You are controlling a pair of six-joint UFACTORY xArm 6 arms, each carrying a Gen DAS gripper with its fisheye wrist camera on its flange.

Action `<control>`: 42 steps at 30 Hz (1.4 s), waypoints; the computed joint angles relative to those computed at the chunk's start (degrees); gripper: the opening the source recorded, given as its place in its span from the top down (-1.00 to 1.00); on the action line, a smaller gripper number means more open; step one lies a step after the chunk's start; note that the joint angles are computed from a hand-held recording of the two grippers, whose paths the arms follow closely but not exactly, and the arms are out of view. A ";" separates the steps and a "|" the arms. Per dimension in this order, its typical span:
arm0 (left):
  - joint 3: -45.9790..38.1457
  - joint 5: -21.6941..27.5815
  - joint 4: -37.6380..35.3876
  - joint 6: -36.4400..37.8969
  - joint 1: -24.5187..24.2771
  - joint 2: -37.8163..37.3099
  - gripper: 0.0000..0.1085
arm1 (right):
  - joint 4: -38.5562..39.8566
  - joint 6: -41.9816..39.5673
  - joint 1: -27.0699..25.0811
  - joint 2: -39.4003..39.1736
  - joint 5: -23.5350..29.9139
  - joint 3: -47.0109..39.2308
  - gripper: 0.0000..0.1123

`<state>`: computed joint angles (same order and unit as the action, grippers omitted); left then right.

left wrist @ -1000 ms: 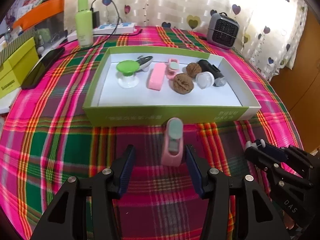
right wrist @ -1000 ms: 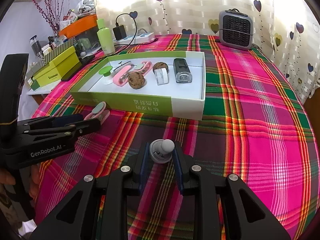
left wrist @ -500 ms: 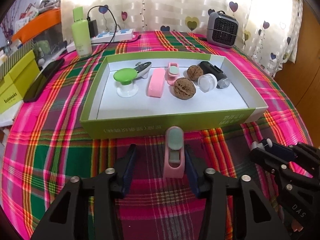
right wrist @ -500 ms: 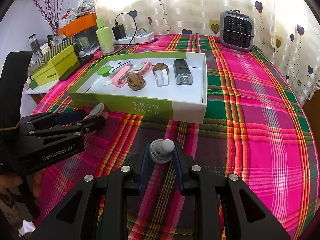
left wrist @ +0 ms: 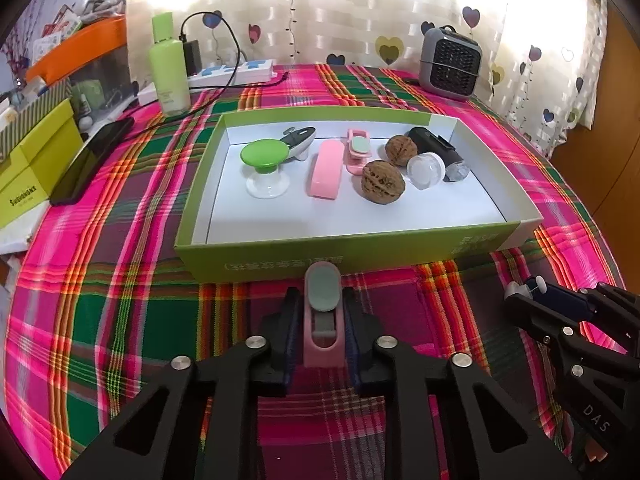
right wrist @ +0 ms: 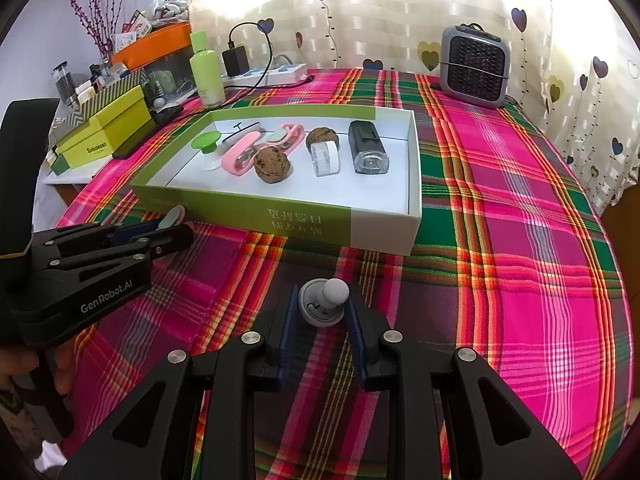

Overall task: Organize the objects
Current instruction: 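Grasp the pink-and-mint clip with the left gripper while the right gripper holds the white knob, then carry the pink clip with the left gripper while the right gripper carries the knob into the box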

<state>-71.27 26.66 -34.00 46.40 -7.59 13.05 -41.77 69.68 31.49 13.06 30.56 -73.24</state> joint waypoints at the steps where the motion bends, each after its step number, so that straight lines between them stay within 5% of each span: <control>1: -0.32 0.47 -0.60 0.44 0.18 0.16 0.70 | 0.14 -0.14 0.08 0.12 0.20 -0.22 0.55; 42: -2.89 7.13 -6.93 5.38 1.97 -1.56 0.71 | -1.97 -0.12 0.70 1.80 -0.46 -5.01 0.55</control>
<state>-74.16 33.79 -40.93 51.78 -5.62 11.49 -43.73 69.56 32.19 14.86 30.11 -78.25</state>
